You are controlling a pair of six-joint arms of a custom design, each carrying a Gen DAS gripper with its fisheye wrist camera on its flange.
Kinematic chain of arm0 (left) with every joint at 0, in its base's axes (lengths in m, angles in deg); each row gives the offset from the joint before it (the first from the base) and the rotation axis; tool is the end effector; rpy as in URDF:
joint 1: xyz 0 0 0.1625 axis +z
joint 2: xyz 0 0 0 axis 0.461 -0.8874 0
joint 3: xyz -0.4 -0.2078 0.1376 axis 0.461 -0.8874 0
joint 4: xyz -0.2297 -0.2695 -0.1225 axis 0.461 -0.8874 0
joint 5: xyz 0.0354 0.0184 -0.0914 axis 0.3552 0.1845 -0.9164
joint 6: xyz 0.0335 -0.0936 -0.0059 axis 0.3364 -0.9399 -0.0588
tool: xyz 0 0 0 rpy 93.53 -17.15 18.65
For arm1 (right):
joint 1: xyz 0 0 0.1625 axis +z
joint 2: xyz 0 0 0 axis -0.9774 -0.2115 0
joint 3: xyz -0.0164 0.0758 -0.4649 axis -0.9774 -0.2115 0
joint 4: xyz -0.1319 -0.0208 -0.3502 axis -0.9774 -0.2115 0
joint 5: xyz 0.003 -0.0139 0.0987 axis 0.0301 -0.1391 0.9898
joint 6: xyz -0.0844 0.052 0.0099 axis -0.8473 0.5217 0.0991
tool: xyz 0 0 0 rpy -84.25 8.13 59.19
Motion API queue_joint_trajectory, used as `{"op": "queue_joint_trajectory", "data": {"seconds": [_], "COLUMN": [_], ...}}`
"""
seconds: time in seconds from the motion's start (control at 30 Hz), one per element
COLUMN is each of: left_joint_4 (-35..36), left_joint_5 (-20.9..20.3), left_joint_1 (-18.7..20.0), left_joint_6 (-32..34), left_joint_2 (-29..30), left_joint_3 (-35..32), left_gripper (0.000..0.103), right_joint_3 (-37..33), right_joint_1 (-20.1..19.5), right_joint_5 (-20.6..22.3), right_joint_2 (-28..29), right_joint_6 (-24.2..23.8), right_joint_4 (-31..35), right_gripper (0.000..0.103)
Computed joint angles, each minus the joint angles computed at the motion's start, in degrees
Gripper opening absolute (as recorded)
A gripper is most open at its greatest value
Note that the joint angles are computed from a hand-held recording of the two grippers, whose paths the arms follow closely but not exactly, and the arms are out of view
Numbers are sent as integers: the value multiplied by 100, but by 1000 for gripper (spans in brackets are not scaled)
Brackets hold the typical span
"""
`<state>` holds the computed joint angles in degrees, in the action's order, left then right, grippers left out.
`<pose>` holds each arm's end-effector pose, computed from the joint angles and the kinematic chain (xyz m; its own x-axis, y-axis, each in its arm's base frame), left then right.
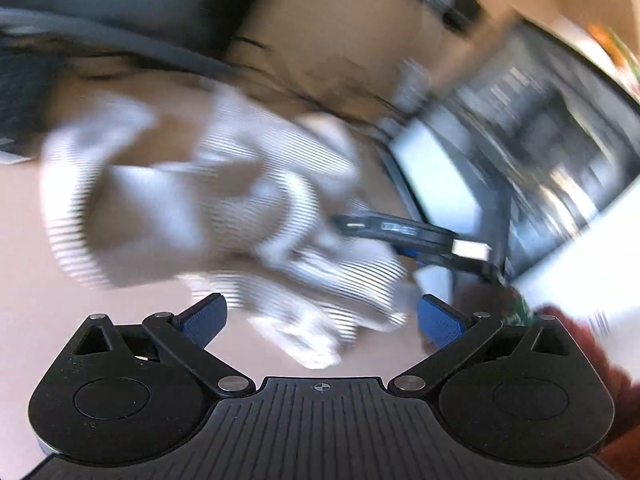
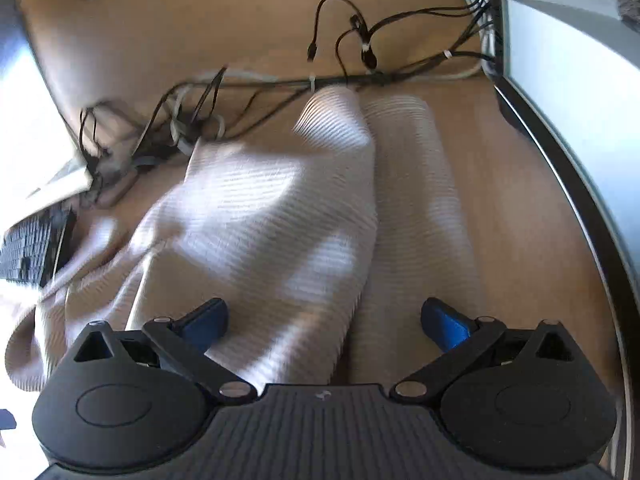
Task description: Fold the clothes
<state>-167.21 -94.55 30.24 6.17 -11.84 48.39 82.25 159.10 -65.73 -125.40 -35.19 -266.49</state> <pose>-0.2708 -0.6902 0.0302 -0.8541 0.5161 -0.0650 0.5107 0.8081 -0.2935 -0.0098 -0.7223 0.2557 -0.8683 0.1254 0.4799 -0.2268 0.7599 -0.6091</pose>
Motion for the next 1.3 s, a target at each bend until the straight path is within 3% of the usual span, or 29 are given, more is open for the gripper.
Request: {"op": "queue_joint_trajectory", "data": {"seconds": [0.1, 0.17, 0.23, 0.3, 0.33, 0.4, 0.47, 0.53, 0.6, 0.67, 0.77, 0.83, 1.0, 1.2, 1.27, 1.3], "left_joint_4": [566, 770, 703, 575, 495, 494, 444, 679, 928, 1158, 1342, 1260, 907, 588, 577, 571], "left_joint_5": [-655, -849, -1430, -1628, -1640, -1220, -1014, -947, -883, -725, -418, -260, 580, 1478, 1634, 1572], "left_joint_1": [102, 159, 332, 409, 444, 402, 372, 367, 359, 351, 370, 398, 366, 396, 466, 513], "left_joint_6": [222, 328, 204, 65, 33, 23, -43, -144, -34, -90, -419, -576, -408, -502, -642, -743], "left_joint_2": [230, 333, 320, 258, 230, 206, 182, 202, 256, 311, 352, 304, 242, 302, 266, 225], "left_joint_3": [-491, -683, -694, -581, -536, -489, -389, -430, -548, -661, -749, -704, -675, -943, -1036, -1058], "left_gripper": [103, 103, 103, 103, 103, 103, 103, 103, 103, 103, 103, 103, 103, 103, 103, 103], "right_joint_3": [656, 1017, 1182, 1203, 1270, 1409, 1295, 860, 362, -231, -1020, -1246, -666, 787, 1182, 1333], "right_joint_1": [135, 278, 417, 347, 346, 422, 603, 732, 733, 699, 613, 583, 497, 526, 635, 656], "right_joint_5": [-124, -326, -472, 1, 91, -58, -587, -1053, -1136, -1180, -1160, -1313, -1432, -1589, -1628, -1433], "right_joint_2": [-177, -196, -359, -596, -706, -732, -522, -194, 96, 370, 684, 878, 743, -81, -346, -513], "right_joint_6": [480, 811, 1234, 1490, 1641, 1336, 438, -459, -1136, -1285, -1156, -1219, -1296, 209, 679, 775], "right_joint_4": [-291, -524, -16, 497, 394, -401, -1354, -1853, -1874, -1403, -533, -332, -704, -564, -159, 194], "right_gripper": [103, 103, 103, 103, 103, 103, 98, 83, 56, 40, 40, 40, 41, 44, 45, 46]}}
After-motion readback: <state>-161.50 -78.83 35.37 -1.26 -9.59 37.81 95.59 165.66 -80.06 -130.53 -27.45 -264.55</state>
